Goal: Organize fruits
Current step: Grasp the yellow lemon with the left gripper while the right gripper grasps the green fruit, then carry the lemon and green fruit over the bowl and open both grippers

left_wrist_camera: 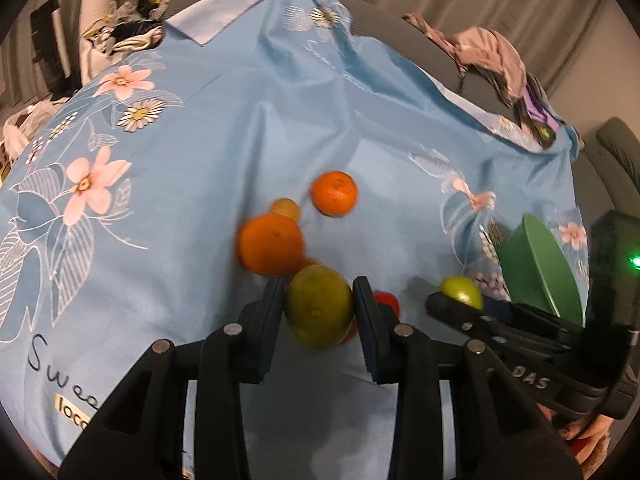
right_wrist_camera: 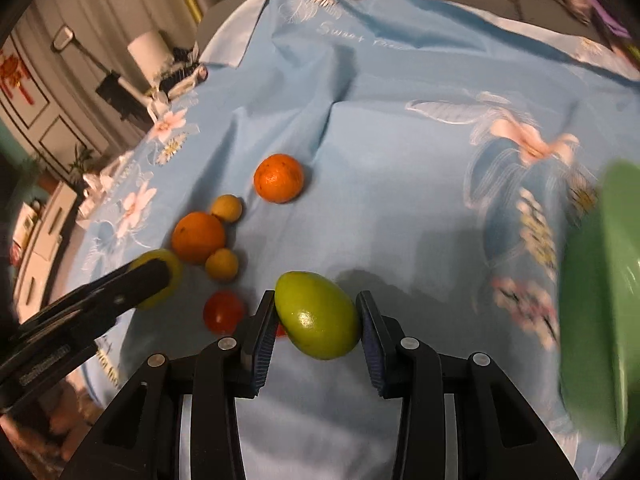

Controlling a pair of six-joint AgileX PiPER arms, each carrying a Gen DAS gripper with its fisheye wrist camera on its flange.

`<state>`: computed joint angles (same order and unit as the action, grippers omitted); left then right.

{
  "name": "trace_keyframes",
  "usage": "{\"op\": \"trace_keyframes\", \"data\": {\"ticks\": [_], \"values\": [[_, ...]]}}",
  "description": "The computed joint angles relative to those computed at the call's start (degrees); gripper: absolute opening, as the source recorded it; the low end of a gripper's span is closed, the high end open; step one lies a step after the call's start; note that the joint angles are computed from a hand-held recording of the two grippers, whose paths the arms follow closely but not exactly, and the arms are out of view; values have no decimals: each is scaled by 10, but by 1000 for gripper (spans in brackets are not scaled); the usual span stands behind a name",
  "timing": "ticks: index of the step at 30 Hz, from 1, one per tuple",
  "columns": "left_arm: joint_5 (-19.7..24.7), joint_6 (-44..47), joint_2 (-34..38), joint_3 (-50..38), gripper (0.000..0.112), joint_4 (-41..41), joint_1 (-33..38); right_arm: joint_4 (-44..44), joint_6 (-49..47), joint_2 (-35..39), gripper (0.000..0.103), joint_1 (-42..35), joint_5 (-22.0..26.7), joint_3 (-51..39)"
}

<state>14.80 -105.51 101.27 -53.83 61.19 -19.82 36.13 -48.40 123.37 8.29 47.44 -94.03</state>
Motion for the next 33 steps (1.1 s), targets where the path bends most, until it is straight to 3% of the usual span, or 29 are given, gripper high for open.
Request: {"op": "trace_keyframes", "data": {"ticks": [2, 6, 9, 16, 22, 28, 33], "values": [[2, 22, 5, -12, 35, -18, -10, 26, -15, -21, 40, -15, -26, 29], [27, 52, 10, -52, 35, -38, -43, 66, -41, -32, 40, -39, -4, 14], [48, 75, 19, -89, 35, -47, -69, 96, -68, -52, 40, -61, -14, 21], [99, 197, 81, -225, 35, -133, -116, 107, -38, -32, 40, -126, 16, -44], [139, 310, 162, -378, 35, -211, -139, 124, -34, -15, 40, -180, 27, -86], [182, 474, 259, -554, 35, -347, -145, 106, 9, 13, 41, -219, 21, -132], [263, 581, 366, -741, 35, -445, -147, 73, 72, 48, 41, -235, 33, -187]]}}
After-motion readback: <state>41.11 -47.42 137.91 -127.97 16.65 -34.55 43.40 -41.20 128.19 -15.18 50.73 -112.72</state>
